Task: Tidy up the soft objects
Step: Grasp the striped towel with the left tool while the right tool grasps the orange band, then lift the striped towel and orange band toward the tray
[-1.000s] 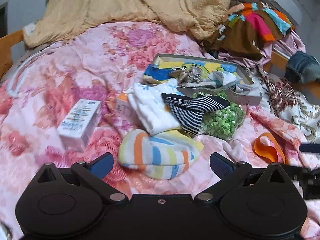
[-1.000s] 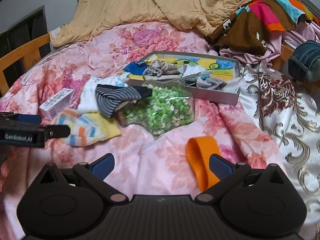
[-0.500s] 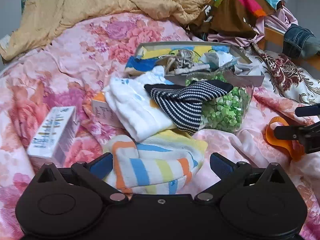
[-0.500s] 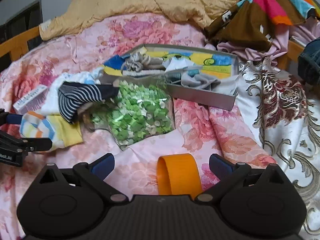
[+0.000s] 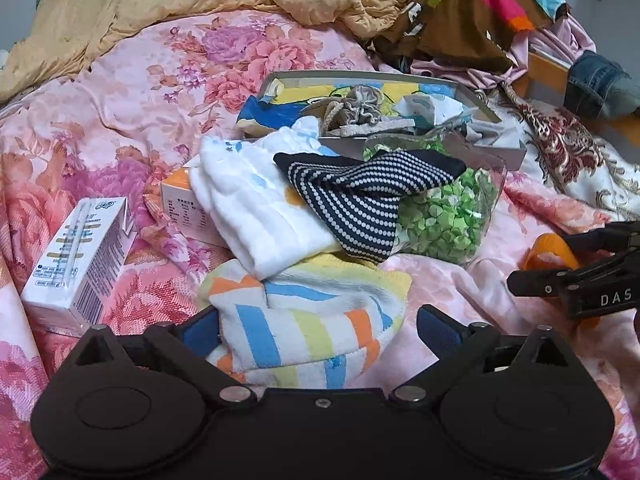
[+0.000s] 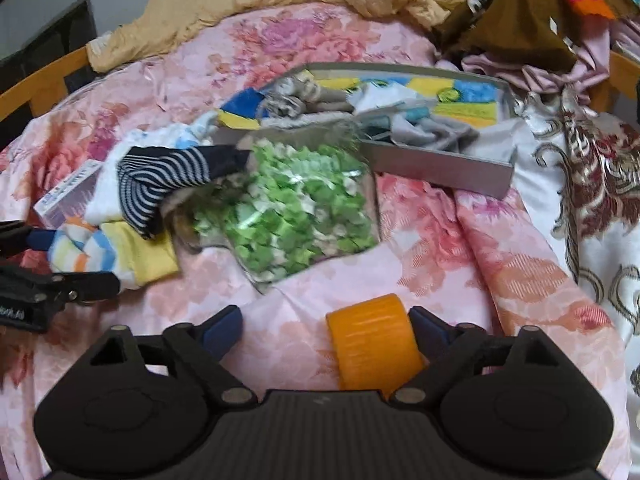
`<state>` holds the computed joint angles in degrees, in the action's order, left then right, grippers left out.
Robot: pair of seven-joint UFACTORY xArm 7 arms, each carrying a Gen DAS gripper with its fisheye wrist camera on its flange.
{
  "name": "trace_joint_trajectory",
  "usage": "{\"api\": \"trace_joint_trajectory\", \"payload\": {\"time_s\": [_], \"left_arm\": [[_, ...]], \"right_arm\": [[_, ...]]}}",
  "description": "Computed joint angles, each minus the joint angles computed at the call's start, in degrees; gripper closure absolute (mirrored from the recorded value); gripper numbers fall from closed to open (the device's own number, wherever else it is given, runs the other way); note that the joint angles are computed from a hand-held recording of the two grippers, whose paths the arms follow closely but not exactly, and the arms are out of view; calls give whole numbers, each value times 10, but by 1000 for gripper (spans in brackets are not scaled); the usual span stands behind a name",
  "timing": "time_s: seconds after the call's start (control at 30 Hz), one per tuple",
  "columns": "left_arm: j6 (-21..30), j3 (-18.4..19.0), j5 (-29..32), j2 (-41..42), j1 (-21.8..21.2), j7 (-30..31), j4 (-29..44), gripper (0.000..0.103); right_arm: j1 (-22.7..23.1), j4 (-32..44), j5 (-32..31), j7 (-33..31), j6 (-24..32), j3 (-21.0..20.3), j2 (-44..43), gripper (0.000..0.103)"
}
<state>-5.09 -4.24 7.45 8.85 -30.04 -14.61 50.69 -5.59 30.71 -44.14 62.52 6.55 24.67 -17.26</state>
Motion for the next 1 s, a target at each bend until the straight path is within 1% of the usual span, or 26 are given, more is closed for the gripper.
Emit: {"api": "trace_joint_trajectory", "payload": {"time_s": [0.03, 0.07, 0.1, 0.13, 0.17, 0.2, 0.23, 0.27, 0.3, 0.37, 0.4, 0.43, 0.47, 0.5, 0.53, 0.57, 0.63, 0.67, 0.8, 0.83, 0.9, 0.93, 1.0], "left_arm": [[0, 6, 0, -2, -5, -5, -1, 10], [0, 7, -1, -4, -6, -9, -1, 11], [1, -10, -8, -5, 10, -4, -2, 13], [2, -19, -11, -7, 18, -2, -3, 15], [3, -18, -10, -8, 17, -1, -4, 16], [4, -27, -11, -9, 24, 5, -4, 19], [4, -39, -14, -10, 34, 12, -6, 21], [2, -57, -18, -10, 49, 25, -7, 22], [1, -71, -23, -11, 60, 36, -9, 23], [-2, -96, -30, -11, 80, 60, -12, 27], [-3, -97, -30, -11, 79, 67, -13, 32], [-4, -109, -35, -11, 90, 78, -14, 38], [-3, -127, -42, -10, 105, 89, -14, 41], [-2, -169, -59, -9, 143, 110, -14, 46], [0, -219, -80, -6, 188, 134, -14, 49], [1, -249, -95, -5, 214, 152, -14, 51], [1, -278, -114, -3, 238, 180, -16, 56], [1, -300, -125, -2, 256, 195, -16, 57], [-1, -417, -172, 10, 360, 257, -17, 61], [-3, -447, -179, 15, 387, 268, -18, 62], [-6, -522, -183, 29, 456, 286, -20, 63], [-9, -564, -177, 40, 496, 291, -22, 64], [-15, -633, -154, 64, 561, 296, -28, 65]], "right_arm": [[2, 1, 0, -1, 2, 0, -1, 17], [5, 2, 1, -4, 5, -1, 0, 19], [7, 3, 2, -6, 10, -1, 1, 20], [9, 5, 0, -7, 20, -1, 2, 22], [10, 8, -4, -5, 29, 0, 4, 23], [12, 10, -10, 0, 36, 0, 6, 27], [13, 12, -19, 8, 43, 0, 7, 31], [14, 13, -28, 19, 46, -1, 7, 36], [17, 12, -36, 27, 47, -5, 5, 39], [15, 14, -60, 51, 51, -4, 1, 50], [16, 14, -70, 61, 51, -6, -1, 52], [17, 14, -79, 70, 51, -7, -3, 55], [20, 14, -86, 75, 50, -10, -5, 55], [22, 15, -93, 79, 48, -12, -5, 56], [25, 15, -98, 80, 48, -14, -4, 56], [29, 17, -101, 80, 50, -16, -3, 57], [36, 22, -112, 83, 58, -16, 0, 58], [40, 24, -117, 85, 60, -18, 1, 59], [55, 28, -137, 94, 52, -26, 2, 59], [57, 29, -142, 96, 48, -28, 3, 59], [58, 31, -155, 104, 39, -28, 3, 59], [57, 32, -164, 110, 32, -27, 3, 59], [51, 33, -184, 125, 14, -23, 1, 59]]}}
